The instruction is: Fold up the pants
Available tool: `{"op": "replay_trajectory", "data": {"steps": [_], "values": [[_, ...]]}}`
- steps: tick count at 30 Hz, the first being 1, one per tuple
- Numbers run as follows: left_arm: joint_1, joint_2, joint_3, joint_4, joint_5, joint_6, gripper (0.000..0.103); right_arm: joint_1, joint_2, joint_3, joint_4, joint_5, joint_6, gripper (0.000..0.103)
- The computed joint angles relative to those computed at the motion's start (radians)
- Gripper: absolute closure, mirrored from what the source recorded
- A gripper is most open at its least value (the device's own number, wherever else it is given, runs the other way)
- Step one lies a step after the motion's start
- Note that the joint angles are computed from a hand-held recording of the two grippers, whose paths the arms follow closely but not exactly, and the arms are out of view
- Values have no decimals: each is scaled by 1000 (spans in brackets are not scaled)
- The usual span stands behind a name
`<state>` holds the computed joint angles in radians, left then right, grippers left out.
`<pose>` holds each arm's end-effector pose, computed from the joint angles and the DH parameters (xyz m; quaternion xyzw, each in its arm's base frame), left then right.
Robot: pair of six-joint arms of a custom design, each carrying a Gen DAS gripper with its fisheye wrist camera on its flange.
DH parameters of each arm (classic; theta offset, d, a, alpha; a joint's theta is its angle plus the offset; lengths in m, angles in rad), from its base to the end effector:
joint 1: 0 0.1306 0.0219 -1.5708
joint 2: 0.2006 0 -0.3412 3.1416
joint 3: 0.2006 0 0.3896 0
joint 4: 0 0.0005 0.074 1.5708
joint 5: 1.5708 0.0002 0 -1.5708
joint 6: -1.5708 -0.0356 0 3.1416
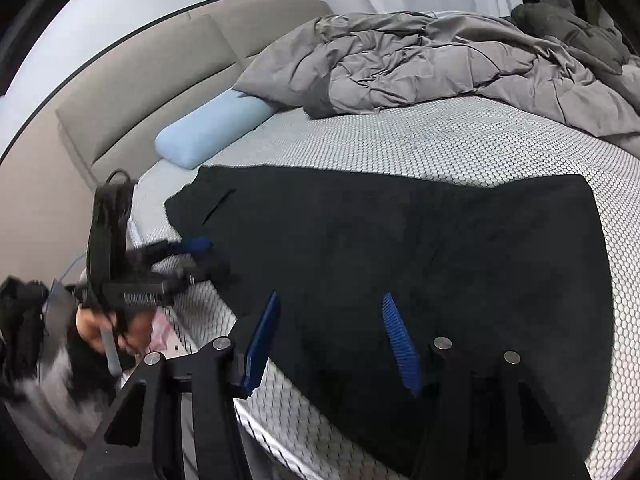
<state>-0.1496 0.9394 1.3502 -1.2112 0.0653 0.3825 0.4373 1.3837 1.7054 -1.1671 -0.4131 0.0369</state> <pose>0.3088 -0.0494 0.5175 -0.0954 0.9214 -0.1279 0.3544 0.4169 0.2101 0.5151 -0.2857 0.8724 0.2570 0.3022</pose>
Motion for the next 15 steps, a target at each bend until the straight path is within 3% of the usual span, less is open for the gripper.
{"op": "replay_trajectory", "data": {"steps": [2, 5, 7, 9, 10, 12, 15], "values": [[-6, 18, 16, 23, 76, 40, 9, -50, -40, -42, 35, 10, -5, 46], [-51, 64, 49, 82, 161, 67, 9, -99, -105, -114, 85, 194, -33, 46], [-103, 109, 83, 104, 156, 61, 9, -121, -85, -113, 40, 251, -35, 46], [-144, 159, 119, 100, 148, 48, 9, -119, -84, -126, -19, 257, 9, 46], [-154, 178, 133, 97, 149, 52, 10, -127, -107, -152, -9, 246, 35, 46], [-161, 209, 152, 100, 185, 68, 15, -158, -186, -228, 70, 211, 37, 45], [-153, 268, 176, 106, 312, 113, 27, -210, -245, -285, 127, 247, -11, 38]]}}
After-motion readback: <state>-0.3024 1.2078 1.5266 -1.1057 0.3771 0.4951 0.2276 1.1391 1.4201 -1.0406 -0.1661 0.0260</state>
